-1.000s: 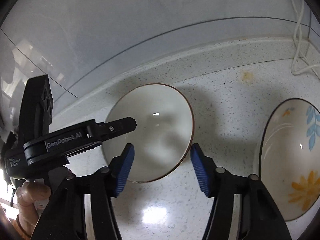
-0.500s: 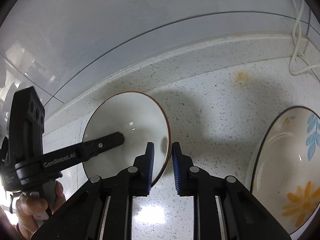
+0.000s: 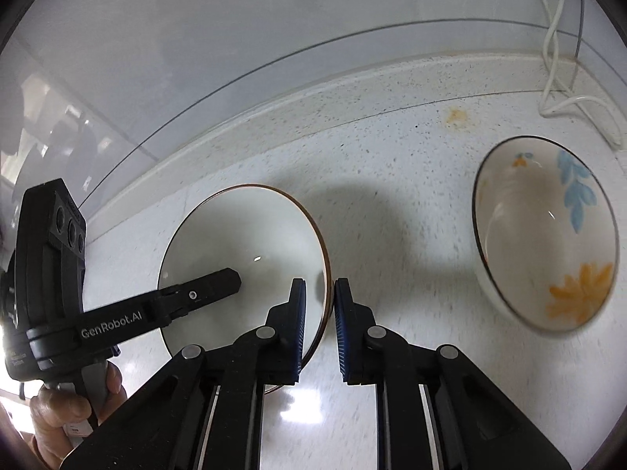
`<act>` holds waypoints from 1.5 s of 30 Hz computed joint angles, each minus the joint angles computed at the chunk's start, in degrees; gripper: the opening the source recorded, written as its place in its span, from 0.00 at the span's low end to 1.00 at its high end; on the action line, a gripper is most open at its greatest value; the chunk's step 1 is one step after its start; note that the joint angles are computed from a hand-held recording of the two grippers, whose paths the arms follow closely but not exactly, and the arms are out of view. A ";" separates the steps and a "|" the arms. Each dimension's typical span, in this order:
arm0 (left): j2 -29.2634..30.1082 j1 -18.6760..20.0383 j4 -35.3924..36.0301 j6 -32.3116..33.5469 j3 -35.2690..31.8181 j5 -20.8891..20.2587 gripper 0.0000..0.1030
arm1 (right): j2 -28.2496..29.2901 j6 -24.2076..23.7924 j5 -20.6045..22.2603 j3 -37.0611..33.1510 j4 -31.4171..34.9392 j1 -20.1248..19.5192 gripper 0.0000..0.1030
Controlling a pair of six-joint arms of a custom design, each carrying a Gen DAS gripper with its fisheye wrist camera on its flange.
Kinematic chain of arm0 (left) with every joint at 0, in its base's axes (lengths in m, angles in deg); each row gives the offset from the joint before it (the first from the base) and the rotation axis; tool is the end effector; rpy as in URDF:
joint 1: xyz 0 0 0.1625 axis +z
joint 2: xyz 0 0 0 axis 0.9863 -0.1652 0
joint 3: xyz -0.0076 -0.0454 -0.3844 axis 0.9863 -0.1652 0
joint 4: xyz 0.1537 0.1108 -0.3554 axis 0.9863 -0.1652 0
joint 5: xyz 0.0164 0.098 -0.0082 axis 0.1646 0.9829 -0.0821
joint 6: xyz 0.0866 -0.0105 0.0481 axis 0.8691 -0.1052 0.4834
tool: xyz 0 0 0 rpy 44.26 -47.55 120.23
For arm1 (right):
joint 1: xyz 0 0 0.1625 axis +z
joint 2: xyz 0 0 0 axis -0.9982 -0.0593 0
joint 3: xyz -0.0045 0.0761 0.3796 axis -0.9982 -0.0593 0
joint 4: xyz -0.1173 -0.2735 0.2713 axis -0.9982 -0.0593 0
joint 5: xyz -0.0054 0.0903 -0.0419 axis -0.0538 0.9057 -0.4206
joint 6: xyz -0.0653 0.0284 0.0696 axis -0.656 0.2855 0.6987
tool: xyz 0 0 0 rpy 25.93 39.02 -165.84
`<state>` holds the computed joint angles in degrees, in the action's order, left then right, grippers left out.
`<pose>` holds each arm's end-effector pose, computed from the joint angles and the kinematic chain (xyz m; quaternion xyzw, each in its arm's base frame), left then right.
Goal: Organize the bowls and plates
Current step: 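Carry the white brown-rimmed bowl with both tools over the blue-and-white bowl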
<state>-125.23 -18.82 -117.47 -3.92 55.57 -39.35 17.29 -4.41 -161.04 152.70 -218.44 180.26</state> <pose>-0.1779 -0.6884 0.1019 -0.0429 0.9762 -0.1805 0.1119 0.1378 -0.6158 0.2359 0.0954 -0.9590 0.1876 0.1899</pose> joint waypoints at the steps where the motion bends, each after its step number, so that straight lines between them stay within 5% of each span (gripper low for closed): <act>1: -1.20 -0.42 -0.52 -0.38 1.53 0.11 0.13 | -0.62 0.07 -0.32 0.91 -0.31 0.49 0.13; 20: -27.19 -12.43 -4.11 -8.25 28.23 3.50 0.14 | -14.48 2.19 -0.87 17.83 -5.42 10.57 0.13; 30: -41.41 -18.31 -1.13 -14.32 44.14 -0.43 0.15 | -24.44 5.38 -1.69 30.31 -4.73 14.49 0.13; 37: -41.96 -16.52 -2.08 -19.24 51.25 -3.43 0.15 | -24.84 7.25 -1.14 35.49 -2.80 11.07 0.13; 45: -39.82 -15.88 -3.34 -20.33 52.87 -1.34 0.15 | -22.65 6.57 0.18 37.47 -4.03 7.98 0.13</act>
